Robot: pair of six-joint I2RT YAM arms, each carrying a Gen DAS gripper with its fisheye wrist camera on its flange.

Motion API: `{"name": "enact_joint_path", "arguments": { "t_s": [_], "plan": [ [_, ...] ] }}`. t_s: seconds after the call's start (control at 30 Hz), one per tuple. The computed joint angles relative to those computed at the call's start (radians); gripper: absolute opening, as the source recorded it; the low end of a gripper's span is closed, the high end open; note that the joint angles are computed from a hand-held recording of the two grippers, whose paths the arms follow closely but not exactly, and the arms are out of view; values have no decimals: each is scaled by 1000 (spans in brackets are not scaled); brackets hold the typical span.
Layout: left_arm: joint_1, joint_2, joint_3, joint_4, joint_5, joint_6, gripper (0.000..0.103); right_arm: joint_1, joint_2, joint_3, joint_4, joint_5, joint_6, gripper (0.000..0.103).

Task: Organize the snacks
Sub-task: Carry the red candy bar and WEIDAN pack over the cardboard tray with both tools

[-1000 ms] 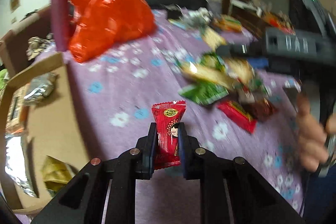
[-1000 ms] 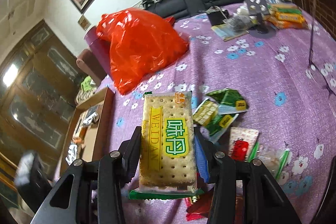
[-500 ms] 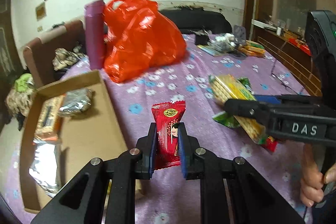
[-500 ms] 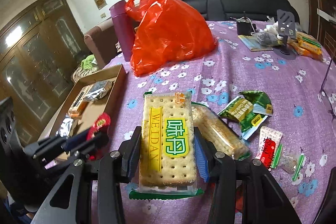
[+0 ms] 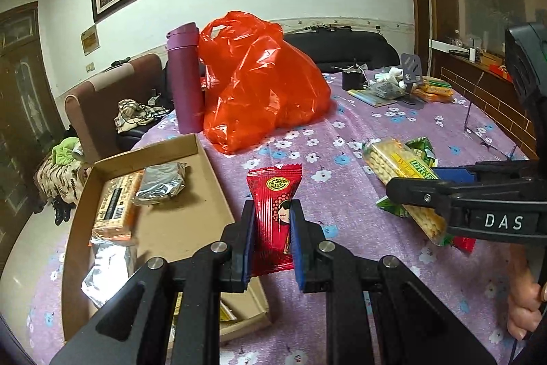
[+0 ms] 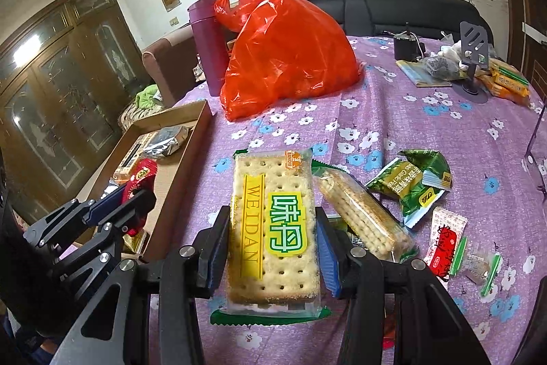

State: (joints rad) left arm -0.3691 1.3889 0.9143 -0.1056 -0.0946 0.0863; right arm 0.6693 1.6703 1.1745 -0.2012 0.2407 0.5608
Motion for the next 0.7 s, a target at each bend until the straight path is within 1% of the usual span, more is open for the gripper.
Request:
{"name": "enact_joint_path", "arguments": {
  "t_s": [0.13, 0.33, 0.5, 0.7],
  "plan": [
    [16, -8, -7, 6, 3, 6, 18, 0, 9, 4, 0, -3, 2, 50],
    [70, -6, -6, 6, 36, 2, 18, -1, 23, 13, -6, -4, 4, 50],
    [140, 5, 2, -8, 83, -11, 18, -6, 45, 29, -19, -8, 14, 50],
    [234, 34, 15, -34, 133, -23, 18, -14, 79, 76, -47, -37, 61, 50]
  ]
}}
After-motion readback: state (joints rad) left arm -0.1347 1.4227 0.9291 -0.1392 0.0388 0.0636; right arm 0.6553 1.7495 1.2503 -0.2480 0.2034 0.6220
